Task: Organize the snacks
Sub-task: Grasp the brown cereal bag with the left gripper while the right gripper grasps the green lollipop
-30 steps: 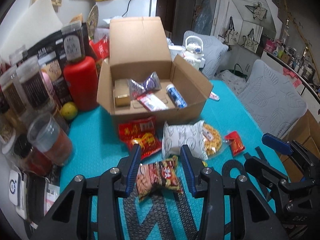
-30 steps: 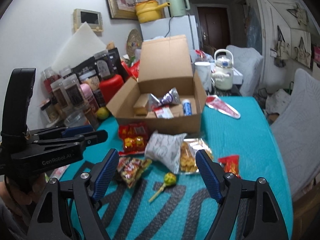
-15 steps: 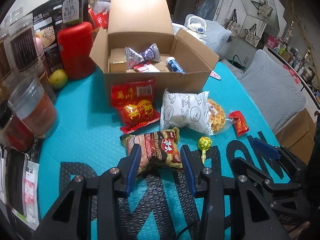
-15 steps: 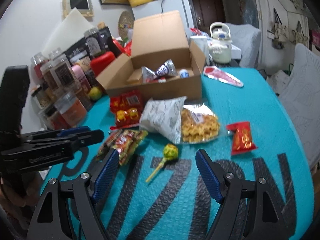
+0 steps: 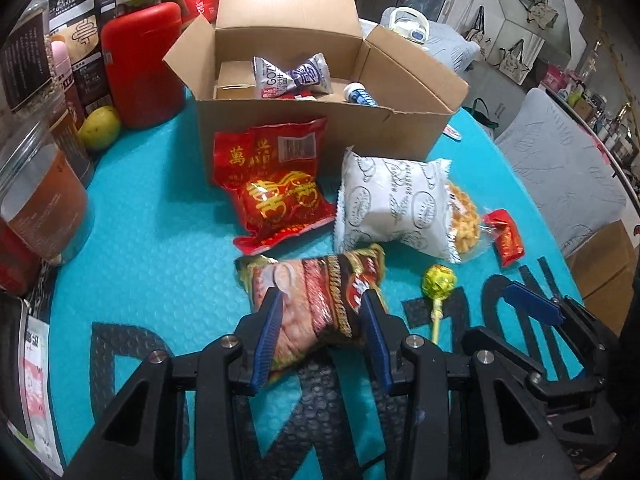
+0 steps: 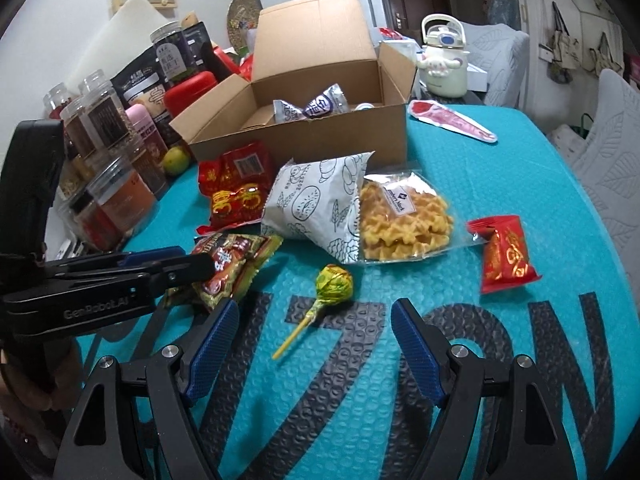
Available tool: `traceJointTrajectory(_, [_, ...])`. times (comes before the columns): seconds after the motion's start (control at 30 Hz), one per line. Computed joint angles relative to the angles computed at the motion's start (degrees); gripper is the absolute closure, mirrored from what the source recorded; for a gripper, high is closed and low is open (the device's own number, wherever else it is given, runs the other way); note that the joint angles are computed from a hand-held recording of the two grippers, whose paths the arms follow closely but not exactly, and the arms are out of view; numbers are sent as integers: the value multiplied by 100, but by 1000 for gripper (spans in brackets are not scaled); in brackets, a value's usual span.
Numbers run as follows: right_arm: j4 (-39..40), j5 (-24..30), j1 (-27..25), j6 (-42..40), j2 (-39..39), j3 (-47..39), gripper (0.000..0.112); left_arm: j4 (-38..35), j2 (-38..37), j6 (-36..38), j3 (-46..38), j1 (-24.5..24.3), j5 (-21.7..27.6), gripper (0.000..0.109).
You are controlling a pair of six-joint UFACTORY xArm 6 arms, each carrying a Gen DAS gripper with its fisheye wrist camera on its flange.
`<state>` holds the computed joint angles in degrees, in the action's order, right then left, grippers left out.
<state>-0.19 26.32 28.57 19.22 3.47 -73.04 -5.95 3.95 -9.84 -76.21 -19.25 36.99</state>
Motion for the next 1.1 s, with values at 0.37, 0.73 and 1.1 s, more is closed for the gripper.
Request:
traceJointTrajectory(0.37, [215,207,-99,-199,410,-427,33,-797,585,404,-536,140,543,28])
traceJointTrajectory(0.73, [165,315,-147,-381,761,-743,60,-371,708,294,-605,105,324,25])
traceJointTrajectory(1.1, [-191,351,-69,-430,672,-557,87,-215,523,273,-361,11,198,37])
